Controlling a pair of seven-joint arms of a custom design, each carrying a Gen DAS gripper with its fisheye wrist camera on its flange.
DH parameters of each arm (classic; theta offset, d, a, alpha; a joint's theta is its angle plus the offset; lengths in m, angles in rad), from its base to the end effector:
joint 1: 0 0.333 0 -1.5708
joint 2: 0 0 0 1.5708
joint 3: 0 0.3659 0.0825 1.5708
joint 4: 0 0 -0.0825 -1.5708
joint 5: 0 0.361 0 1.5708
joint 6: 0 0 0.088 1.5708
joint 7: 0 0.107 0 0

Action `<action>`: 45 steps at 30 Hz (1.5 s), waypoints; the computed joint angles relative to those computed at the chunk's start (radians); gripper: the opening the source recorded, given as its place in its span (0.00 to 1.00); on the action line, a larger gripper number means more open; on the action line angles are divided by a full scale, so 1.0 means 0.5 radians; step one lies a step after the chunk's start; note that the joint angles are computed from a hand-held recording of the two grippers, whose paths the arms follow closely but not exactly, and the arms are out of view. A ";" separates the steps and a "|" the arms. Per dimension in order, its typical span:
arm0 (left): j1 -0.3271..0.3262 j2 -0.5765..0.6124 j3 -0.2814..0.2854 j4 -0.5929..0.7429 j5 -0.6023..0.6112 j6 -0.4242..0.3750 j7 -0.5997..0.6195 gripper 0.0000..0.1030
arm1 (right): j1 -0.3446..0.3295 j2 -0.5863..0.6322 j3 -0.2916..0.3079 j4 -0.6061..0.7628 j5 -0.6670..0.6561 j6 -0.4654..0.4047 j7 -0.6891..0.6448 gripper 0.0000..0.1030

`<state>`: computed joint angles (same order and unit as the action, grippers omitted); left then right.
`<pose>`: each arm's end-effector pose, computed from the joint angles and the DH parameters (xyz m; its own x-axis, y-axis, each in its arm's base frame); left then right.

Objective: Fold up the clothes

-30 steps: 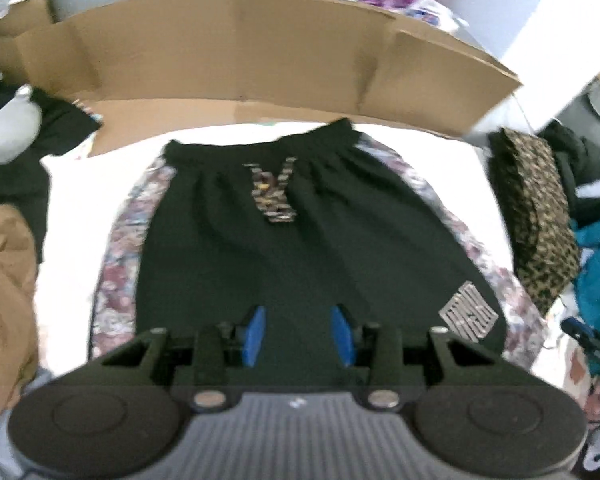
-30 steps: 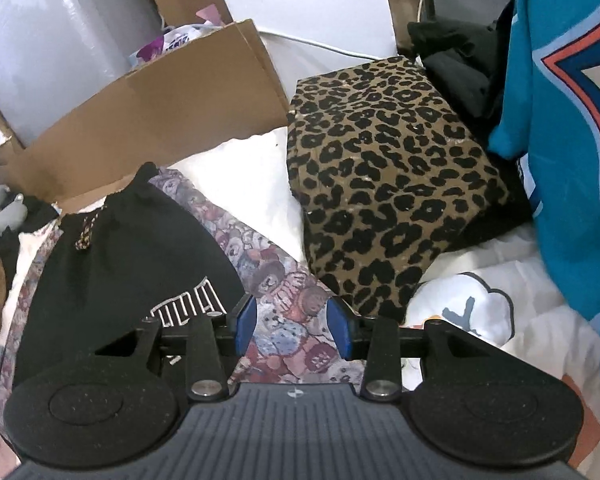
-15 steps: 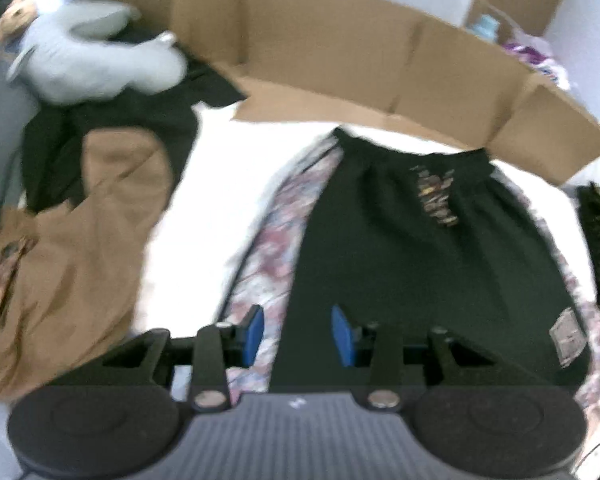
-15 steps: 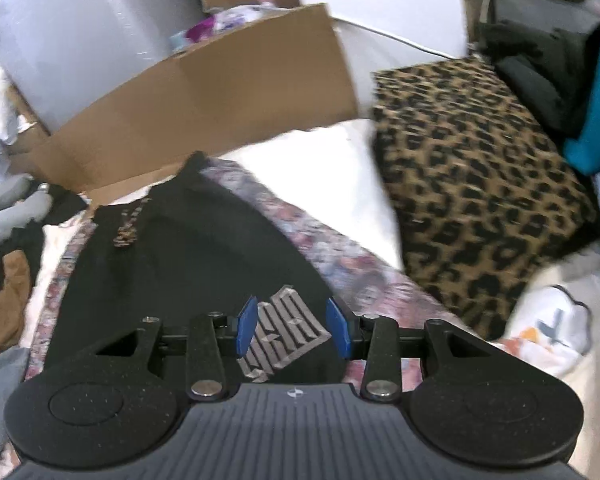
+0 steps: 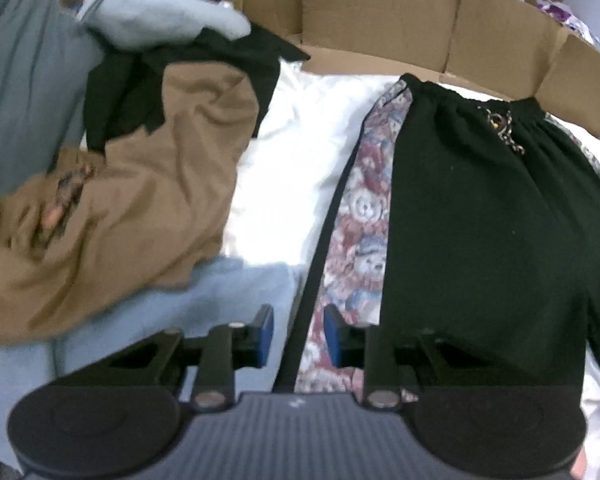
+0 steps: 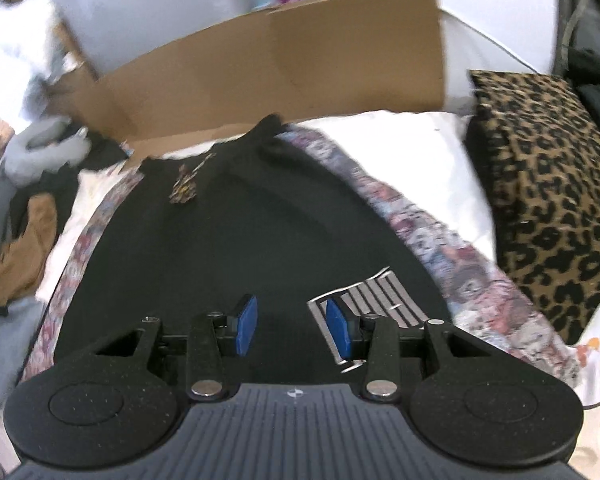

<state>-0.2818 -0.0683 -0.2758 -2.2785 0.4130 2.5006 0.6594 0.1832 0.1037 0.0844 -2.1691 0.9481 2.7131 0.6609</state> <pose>0.4312 -0.2747 0.4753 0.0604 -0.9977 -0.0304 -0.9135 -0.0430 -0.4046 0.5523 0.1202 0.4476 0.4398 -0.8530 -0.2809 -0.7894 -0.2180 -0.5739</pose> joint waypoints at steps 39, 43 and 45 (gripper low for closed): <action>-0.063 -0.133 -0.061 -0.552 -0.108 0.175 0.091 0.09 | 0.191 -0.113 0.017 -0.269 -0.262 -0.590 0.064 0.44; -0.075 -0.211 -0.076 -0.554 -0.132 0.138 0.126 0.08 | 0.179 -0.107 0.004 -0.250 -0.275 -0.713 0.106 0.44; -0.078 -0.250 -0.084 -0.554 -0.140 0.129 0.144 0.07 | 0.182 -0.103 0.006 -0.256 -0.287 -0.710 0.121 0.44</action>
<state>-0.3209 -0.1931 -0.3180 -2.5557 0.3430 2.5650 0.7315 0.2740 0.0522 0.0872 -2.2973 0.8046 2.3582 0.7215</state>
